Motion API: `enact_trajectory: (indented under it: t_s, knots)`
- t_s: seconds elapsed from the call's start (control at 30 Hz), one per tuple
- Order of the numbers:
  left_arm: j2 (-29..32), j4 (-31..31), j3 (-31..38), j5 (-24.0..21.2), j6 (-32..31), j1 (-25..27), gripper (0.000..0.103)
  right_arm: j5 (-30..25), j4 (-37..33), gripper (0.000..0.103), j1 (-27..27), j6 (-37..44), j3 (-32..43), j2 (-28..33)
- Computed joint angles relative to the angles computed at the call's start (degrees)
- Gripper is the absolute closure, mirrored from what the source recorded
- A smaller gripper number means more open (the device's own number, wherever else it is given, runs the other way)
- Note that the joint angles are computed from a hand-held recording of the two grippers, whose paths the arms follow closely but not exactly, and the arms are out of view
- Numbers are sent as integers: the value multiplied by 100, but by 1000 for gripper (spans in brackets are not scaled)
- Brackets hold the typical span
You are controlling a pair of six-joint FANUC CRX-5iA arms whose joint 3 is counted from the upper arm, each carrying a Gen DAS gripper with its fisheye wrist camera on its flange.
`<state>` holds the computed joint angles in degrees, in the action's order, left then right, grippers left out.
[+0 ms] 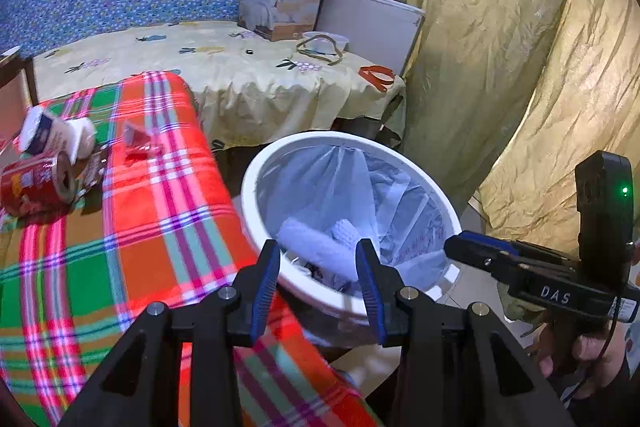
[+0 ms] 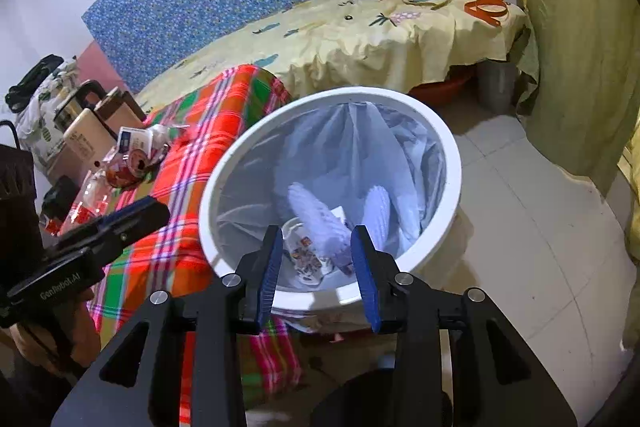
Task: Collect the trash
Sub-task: 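Return both grippers to the table toward the Coca-Cola bottle and red can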
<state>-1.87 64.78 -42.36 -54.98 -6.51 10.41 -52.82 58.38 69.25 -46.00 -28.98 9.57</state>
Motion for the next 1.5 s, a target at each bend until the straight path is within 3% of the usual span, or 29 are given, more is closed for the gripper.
enact_trajectory:
  t_s: [0.73,0.77,0.83,0.93,1.07,1.2,1.5]
  knots:
    - [-284,193,-306,81,-423,1250,62,978,563,64,-164,845,622,510]
    - [-279,221,-303,100,-440,1296,62,992,584,62,-172,889,665,542]
    - [-268,273,-297,137,-468,1378,62,1057,625,43,-208,1003,760,612]
    - [-247,334,-281,206,-505,1472,62,1160,667,41,-268,1165,894,719]
    - [-215,448,-233,365,-539,1565,61,1217,591,41,-330,1586,1172,894]
    - [-132,641,-144,588,-580,1614,54,1290,376,41,-387,2093,1433,1029]
    - [213,1444,138,1390,-980,1454,42,1572,320,41,-671,3128,1992,1351]
